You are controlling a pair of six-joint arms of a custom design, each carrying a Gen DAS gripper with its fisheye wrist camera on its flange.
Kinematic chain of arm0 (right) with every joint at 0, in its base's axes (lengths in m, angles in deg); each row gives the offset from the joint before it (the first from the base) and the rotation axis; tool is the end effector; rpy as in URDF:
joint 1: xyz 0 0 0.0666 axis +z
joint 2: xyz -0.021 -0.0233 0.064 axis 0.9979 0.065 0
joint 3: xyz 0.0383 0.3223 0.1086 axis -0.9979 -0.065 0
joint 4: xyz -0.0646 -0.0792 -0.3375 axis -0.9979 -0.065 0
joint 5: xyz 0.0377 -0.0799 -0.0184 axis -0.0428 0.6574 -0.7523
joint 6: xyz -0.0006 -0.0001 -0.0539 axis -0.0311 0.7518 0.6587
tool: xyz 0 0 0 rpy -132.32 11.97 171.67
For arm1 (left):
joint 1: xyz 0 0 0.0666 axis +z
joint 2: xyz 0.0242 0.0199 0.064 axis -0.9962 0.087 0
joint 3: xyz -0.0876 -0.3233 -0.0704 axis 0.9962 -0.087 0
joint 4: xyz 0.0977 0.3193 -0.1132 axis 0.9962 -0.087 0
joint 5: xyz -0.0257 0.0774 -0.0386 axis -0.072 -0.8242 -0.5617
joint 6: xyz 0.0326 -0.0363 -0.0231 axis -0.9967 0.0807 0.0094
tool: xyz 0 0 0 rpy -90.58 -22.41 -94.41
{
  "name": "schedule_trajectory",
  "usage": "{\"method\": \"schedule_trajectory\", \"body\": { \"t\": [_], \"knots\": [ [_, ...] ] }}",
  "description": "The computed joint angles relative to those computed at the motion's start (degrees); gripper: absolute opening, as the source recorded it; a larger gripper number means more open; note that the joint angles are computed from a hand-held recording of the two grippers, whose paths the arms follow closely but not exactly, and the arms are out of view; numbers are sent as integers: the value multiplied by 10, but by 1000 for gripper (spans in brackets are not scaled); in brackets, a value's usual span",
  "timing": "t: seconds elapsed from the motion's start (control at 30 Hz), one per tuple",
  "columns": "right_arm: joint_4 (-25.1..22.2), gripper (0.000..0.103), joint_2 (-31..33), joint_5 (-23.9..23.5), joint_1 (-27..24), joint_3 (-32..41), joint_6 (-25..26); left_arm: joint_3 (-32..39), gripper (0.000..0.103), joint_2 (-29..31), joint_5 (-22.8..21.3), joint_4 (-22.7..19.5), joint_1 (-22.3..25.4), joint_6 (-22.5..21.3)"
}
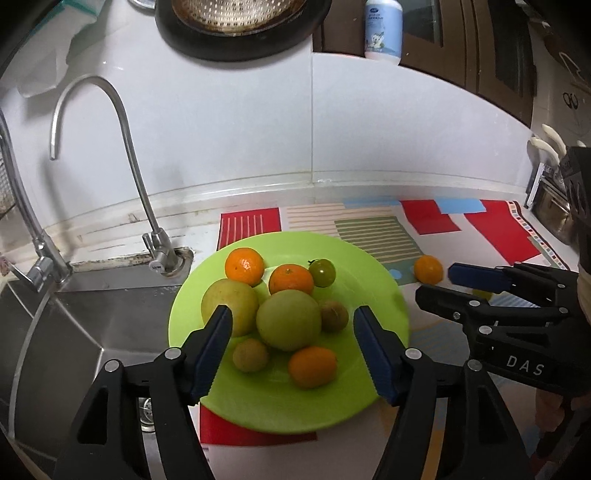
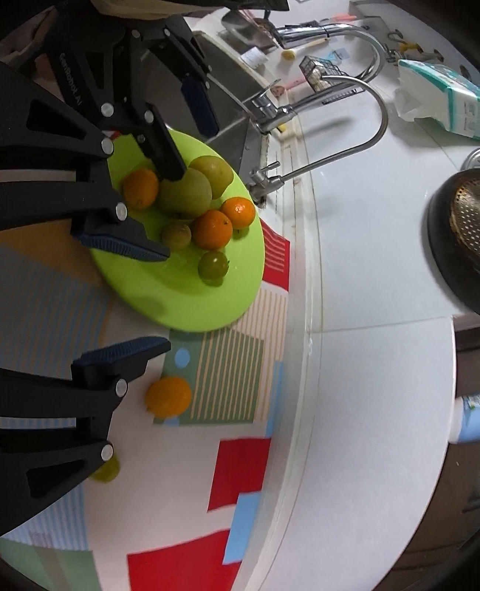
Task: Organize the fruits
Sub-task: 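Lift both grippers away and move toward the remaining orange and green tomato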
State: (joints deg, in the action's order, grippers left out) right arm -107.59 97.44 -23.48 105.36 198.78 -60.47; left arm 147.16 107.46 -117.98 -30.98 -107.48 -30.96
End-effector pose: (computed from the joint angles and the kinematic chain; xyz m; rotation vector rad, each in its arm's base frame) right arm 0.5241 0.1952 0.4939 -0.8250 2.2328 0.5223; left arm 0.4210 -0.1562 0.5104 -0.2891 2.2563 0.1651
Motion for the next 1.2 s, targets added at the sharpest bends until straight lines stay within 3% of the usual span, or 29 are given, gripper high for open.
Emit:
{"method": "schedule_trajectory", "body": {
  "t": [0.27, 0.5, 0.97, 1.2],
  "knots": [
    [46, 57, -74, 4, -28, -81, -24, 21, 80, -10, -55, -19, -50, 20],
    [76, 57, -128, 1, -55, -133, -29, 43, 87, -7, -92, -28, -90, 21],
    [94, 57, -175, 5, -104, -173, -16, 89, 89, 24, -136, -20, -137, 20],
    [97, 57, -172, -5, -125, -162, 5, 111, 89, 48, -147, 7, -145, -9]
  ]
}}
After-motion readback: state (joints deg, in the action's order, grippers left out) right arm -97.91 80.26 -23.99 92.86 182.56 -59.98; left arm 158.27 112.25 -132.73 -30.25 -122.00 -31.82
